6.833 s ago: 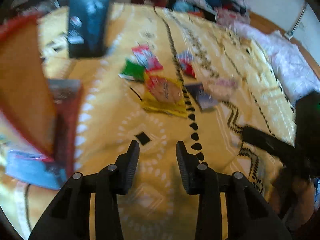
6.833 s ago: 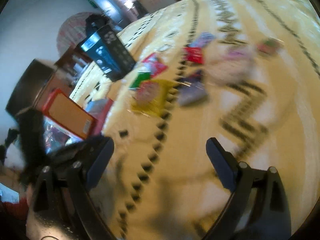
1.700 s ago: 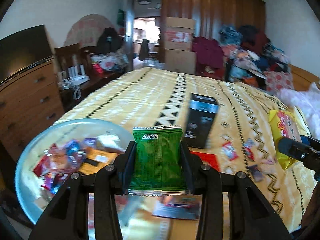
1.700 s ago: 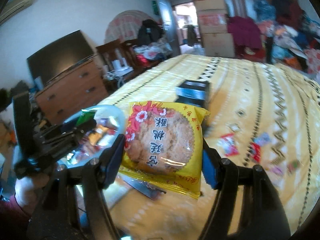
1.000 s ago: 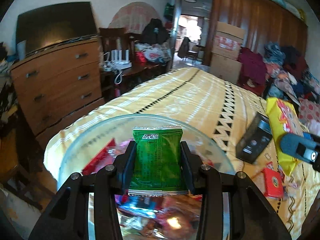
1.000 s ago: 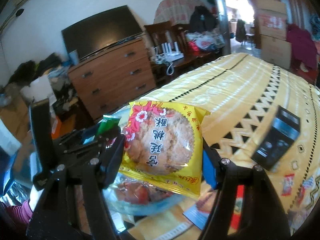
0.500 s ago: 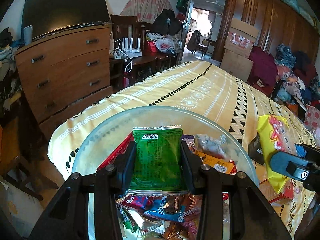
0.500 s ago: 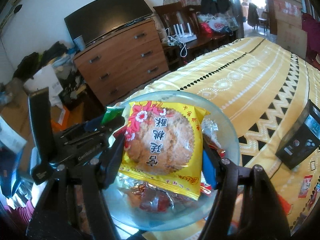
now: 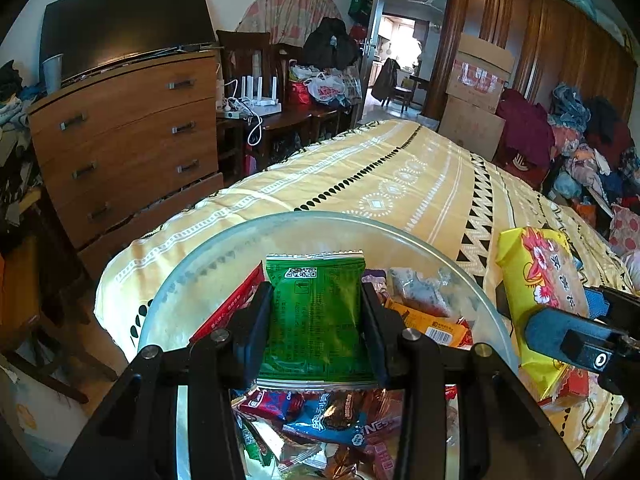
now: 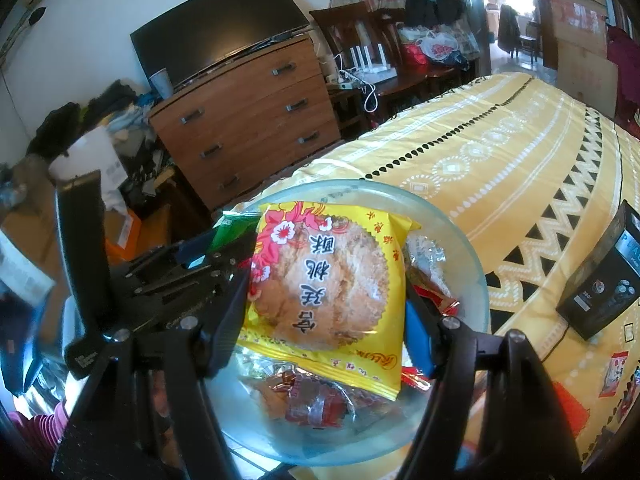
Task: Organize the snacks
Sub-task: 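Lower both held snacks into the glass bowl and open both tools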
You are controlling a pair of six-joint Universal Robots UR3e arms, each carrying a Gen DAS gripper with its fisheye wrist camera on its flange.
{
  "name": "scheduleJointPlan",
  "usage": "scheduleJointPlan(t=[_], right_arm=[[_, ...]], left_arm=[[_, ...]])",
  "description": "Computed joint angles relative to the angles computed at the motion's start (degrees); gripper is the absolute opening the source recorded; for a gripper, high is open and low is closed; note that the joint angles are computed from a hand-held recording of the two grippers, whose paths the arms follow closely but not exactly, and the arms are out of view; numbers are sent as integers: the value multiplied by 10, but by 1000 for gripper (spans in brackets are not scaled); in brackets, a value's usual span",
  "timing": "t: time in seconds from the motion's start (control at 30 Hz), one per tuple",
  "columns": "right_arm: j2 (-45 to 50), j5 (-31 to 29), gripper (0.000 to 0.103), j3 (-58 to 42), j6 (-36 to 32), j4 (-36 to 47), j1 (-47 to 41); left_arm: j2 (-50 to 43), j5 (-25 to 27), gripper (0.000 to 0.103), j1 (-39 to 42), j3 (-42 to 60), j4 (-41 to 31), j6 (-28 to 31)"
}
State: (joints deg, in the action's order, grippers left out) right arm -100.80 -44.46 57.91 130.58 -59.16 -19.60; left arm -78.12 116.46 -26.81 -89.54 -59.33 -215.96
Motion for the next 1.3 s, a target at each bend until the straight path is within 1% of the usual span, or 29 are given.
scheduleJointPlan(t=[0.13,0.3,0.53,0.7,0.8,0.87,0.93,1.03,1.07,1.17,1.23,1.3], right_arm=[[0,-8,70,14,10,-18,12],[28,-40,70,5,32,-32,45],[21,-58,70,42,42,-57,58],[20,-56,70,54,45,-62,57],[18,-57,70,58,48,-67,60],[18,-57,71,57,48,-65,60],[13,-56,73,65,46,-66,57],[-4,-52,79,75,45,-68,48],[-15,-55,84,85,48,-80,46],[-70,-50,90,119,41,-114,21],[-94,-36,94,126,26,-105,-1],[-117,-21,96,125,8,-88,-31]], left_arm=[[0,-5,44,4,0,-7,0],[-11,-33,44,17,7,-40,10],[-11,-50,44,21,-21,-38,7],[-12,-52,45,25,-28,-38,0],[-7,-60,51,33,-33,-40,-3],[-6,-54,58,30,-33,-40,-8],[-6,-49,65,28,-31,-43,-13],[-4,-44,68,27,-31,-45,-20],[-4,-38,69,23,-28,-49,-26],[-5,-15,69,5,-20,-51,-37],[-13,4,73,-14,-5,-55,-43],[-22,17,73,-29,12,-59,-49]])
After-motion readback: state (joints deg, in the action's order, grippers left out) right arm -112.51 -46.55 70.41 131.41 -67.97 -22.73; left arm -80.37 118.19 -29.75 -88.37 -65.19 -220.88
